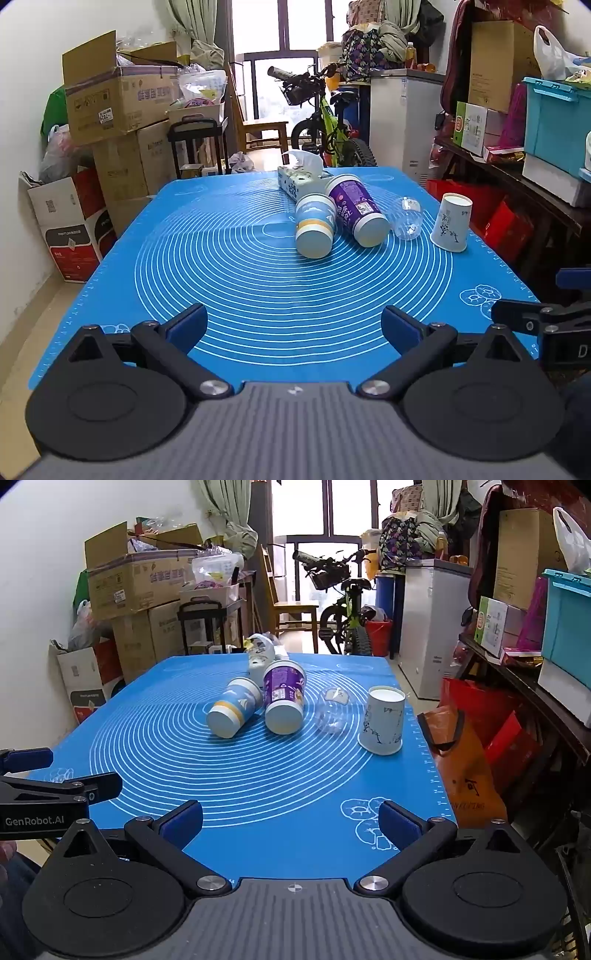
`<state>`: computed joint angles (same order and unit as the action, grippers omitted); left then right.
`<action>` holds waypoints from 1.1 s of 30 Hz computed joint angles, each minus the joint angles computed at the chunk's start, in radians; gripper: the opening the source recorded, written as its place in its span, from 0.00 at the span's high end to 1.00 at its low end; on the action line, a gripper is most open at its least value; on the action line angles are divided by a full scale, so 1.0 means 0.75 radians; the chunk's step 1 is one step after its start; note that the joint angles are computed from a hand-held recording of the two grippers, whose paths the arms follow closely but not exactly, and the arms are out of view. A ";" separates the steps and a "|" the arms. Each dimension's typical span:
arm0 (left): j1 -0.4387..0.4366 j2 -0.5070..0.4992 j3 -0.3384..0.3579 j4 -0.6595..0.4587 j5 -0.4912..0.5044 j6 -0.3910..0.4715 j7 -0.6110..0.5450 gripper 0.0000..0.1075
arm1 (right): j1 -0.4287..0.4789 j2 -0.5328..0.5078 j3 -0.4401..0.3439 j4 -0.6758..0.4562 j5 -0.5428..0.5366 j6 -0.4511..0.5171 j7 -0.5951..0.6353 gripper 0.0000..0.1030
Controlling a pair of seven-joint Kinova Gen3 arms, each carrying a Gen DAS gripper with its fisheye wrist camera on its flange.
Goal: Flip cup upside down
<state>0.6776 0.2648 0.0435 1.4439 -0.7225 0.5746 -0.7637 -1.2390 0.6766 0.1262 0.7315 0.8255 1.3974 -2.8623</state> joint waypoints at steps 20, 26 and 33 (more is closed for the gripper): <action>-0.014 0.013 0.005 -0.007 0.032 -0.011 -0.048 0.08 | 0.007 0.013 0.003 -0.014 -0.012 0.005 -0.007 0.02; -0.011 0.017 -0.004 -0.010 0.042 -0.012 -0.057 0.08 | 0.012 0.035 0.008 -0.060 -0.030 0.028 0.024 0.02; -0.002 0.022 -0.017 -0.004 0.031 -0.024 -0.046 0.08 | 0.015 0.048 0.018 -0.083 -0.049 0.030 0.045 0.02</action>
